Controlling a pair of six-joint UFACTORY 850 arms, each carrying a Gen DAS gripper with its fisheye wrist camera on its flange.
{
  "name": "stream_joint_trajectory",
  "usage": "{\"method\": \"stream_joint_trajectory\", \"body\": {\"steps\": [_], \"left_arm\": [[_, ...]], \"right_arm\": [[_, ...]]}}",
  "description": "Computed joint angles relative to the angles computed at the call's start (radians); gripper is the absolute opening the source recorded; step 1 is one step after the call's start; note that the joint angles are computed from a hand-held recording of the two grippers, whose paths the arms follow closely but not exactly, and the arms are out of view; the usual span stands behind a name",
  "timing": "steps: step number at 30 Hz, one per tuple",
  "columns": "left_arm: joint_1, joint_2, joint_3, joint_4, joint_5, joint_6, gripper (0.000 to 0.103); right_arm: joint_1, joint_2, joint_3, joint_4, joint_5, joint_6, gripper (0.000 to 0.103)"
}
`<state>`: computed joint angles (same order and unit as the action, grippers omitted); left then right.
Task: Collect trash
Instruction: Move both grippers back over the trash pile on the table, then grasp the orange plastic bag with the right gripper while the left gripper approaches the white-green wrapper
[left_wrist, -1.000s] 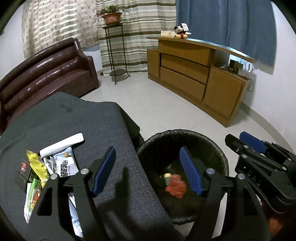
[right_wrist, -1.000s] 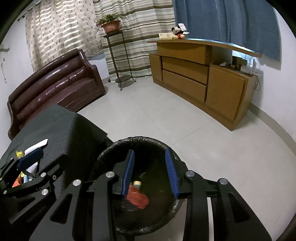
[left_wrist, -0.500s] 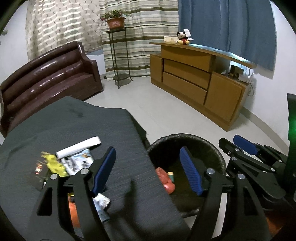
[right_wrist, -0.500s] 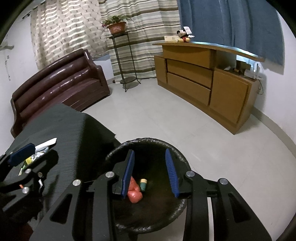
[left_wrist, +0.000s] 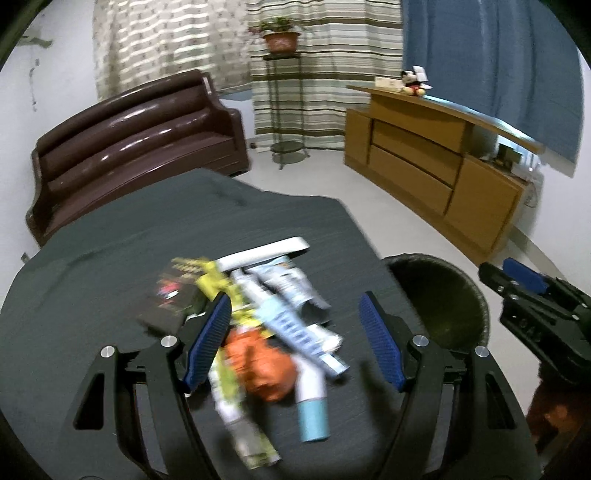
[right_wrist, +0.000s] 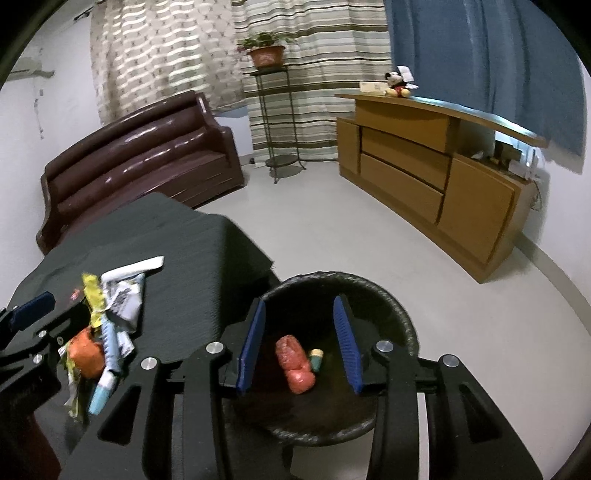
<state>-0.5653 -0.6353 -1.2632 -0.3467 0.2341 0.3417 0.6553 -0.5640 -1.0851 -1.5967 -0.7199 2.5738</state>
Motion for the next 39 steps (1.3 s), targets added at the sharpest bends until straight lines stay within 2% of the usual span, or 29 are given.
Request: {"method": "stream_joint_trajectory", "body": {"steps": [12,24,31,39], "left_arm": [[0.107,0.052,0.093,-0.027,0.029,0.003,0.070],[0.202,0.076,0.139,-0.028,0.042,-0.016,0.070],[0.240,0.072,0.141,-0.020,0.033,-0.032,0.070],[0.251,0.063,0.138,0.084,0.015,-0.134,0.070]], "right_arm": [[0.052,-0.071,-0.132,0.034,0.025,-0.112,0.040],[0.103,-0.177,-0.311,0.040,0.100,-0.230,0.040],[0.114,-0.224,-0.383,0.098,0.137,-0.331,0.040],[0.112,-0.267,-0.446,0.205,0.157,-0.460,0.040]]}}
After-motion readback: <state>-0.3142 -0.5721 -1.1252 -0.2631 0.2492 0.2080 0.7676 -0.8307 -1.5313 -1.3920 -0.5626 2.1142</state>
